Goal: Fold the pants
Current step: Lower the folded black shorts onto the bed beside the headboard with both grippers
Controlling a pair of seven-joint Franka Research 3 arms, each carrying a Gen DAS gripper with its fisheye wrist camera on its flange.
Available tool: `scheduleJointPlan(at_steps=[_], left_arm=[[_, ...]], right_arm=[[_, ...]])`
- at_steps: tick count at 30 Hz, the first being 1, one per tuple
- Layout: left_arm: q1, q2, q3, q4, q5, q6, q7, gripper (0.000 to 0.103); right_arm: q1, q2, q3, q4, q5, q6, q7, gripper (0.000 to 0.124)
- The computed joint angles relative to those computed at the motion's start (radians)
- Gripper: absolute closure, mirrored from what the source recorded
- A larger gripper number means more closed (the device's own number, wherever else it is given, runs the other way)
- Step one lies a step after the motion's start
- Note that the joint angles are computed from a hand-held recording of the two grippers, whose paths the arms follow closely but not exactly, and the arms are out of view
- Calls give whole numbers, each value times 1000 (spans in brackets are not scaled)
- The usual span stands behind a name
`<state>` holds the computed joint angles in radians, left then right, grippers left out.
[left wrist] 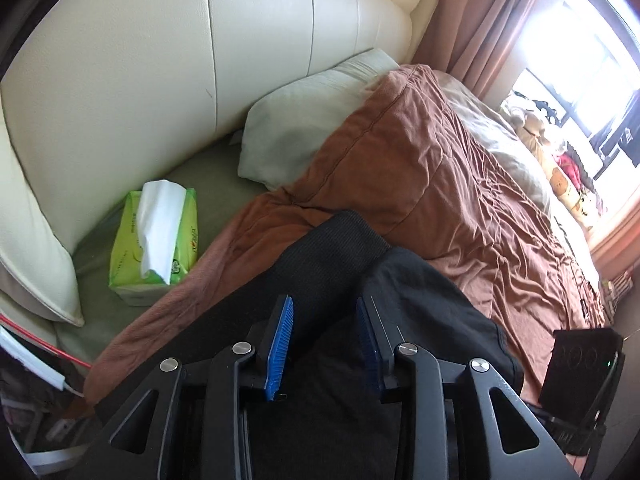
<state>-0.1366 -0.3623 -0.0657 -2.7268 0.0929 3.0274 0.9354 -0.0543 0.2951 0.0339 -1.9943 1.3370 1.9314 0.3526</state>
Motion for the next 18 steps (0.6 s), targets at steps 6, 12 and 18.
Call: scheduleJointPlan(at_steps=[6, 12, 18], left_arm=[[-28, -47, 27, -38, -27, -36, 24, 68], [-55, -61, 48, -77, -64, -35, 48, 68], [-37, -99, 26, -118, -57, -38, 36, 68]], right_arm=[[0, 35, 8, 33, 17, 48, 10, 81], [22, -20, 5, -2, 33, 204, -9, 93], [100, -94, -1, -84, -72, 537, 0, 102]])
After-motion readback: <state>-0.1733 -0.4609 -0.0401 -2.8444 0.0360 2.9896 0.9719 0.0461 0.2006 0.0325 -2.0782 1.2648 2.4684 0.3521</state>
